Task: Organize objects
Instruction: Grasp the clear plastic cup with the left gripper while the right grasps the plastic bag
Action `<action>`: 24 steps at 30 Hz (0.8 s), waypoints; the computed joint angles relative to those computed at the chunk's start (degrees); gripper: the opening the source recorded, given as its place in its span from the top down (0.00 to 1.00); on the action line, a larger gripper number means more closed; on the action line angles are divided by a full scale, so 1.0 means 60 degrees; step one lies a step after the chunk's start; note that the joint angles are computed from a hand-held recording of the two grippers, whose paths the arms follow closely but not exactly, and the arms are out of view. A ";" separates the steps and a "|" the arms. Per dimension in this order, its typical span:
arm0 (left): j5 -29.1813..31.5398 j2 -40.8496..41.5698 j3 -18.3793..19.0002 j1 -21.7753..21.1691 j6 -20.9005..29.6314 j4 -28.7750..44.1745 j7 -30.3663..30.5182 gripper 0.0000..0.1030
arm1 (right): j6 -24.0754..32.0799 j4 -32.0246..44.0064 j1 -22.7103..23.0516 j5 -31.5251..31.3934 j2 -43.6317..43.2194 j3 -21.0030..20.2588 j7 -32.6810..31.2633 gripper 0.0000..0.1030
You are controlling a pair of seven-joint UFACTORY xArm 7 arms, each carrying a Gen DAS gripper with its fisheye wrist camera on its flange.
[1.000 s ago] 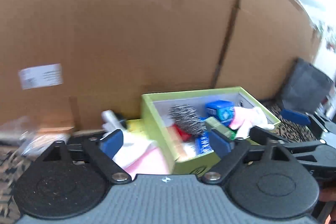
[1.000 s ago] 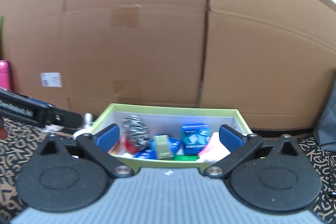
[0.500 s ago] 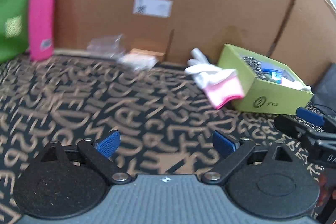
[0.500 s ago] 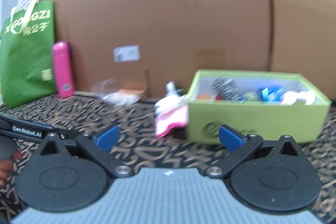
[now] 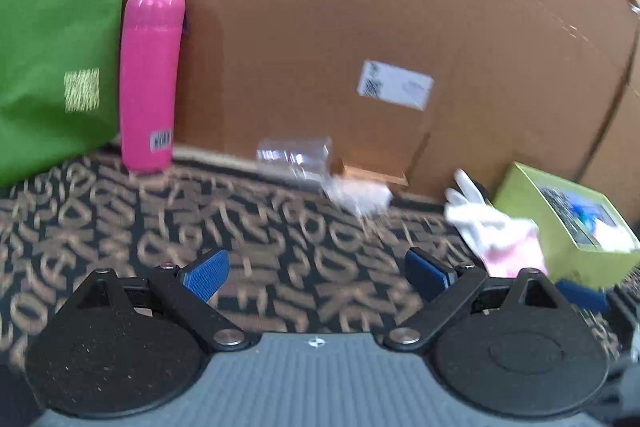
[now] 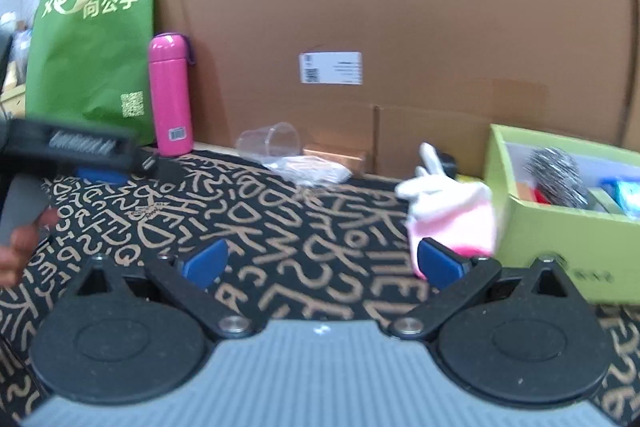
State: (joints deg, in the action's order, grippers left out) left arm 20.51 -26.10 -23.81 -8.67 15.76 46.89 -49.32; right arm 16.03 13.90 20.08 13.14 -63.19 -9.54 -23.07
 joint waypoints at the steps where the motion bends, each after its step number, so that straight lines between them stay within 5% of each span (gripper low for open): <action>1: 0.0172 0.0293 -0.0155 0.0268 0.0010 0.0303 -0.0108 0.05 | -0.0397 0.0071 0.0321 0.0008 0.0394 -0.0122 -0.0193 0.00; 7: 0.2317 0.2720 -0.0755 0.1159 0.0438 0.2568 -0.1011 0.05 | -0.2168 0.1350 0.1908 -0.0059 0.3560 -0.0826 -0.1003 0.05; 13: 0.3272 0.4692 -0.0405 0.0648 0.1400 0.4315 -0.0896 0.09 | -0.3213 0.2996 0.3644 -0.0060 0.6395 -0.2195 -0.1740 0.12; 18: 0.2622 0.5321 0.0153 0.0246 0.1393 0.4790 -0.0087 0.40 | -0.3182 0.4127 0.5544 0.0774 0.7735 -0.3883 -0.2694 0.24; 20: 0.2574 0.5307 0.0427 0.0064 0.1463 0.4779 -0.0098 0.41 | -0.3161 0.4495 0.6387 0.1281 0.8076 -0.4618 -0.3148 0.30; 23: 0.2355 0.5085 0.0873 -0.0102 0.1193 0.4444 0.0016 0.67 | -0.3111 0.4938 0.7074 0.2028 0.8529 -0.5181 -0.3533 0.38; 24: 0.1842 0.5014 0.0972 -0.0107 0.1110 0.4321 0.0324 0.73 | -0.3214 0.5018 0.7194 0.2224 0.8638 -0.5257 -0.3655 0.48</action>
State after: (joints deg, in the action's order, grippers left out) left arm 31.56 3.99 -17.97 -9.32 22.42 72.81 -47.37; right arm -3.26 44.00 63.24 26.48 -11.37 -41.08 -45.00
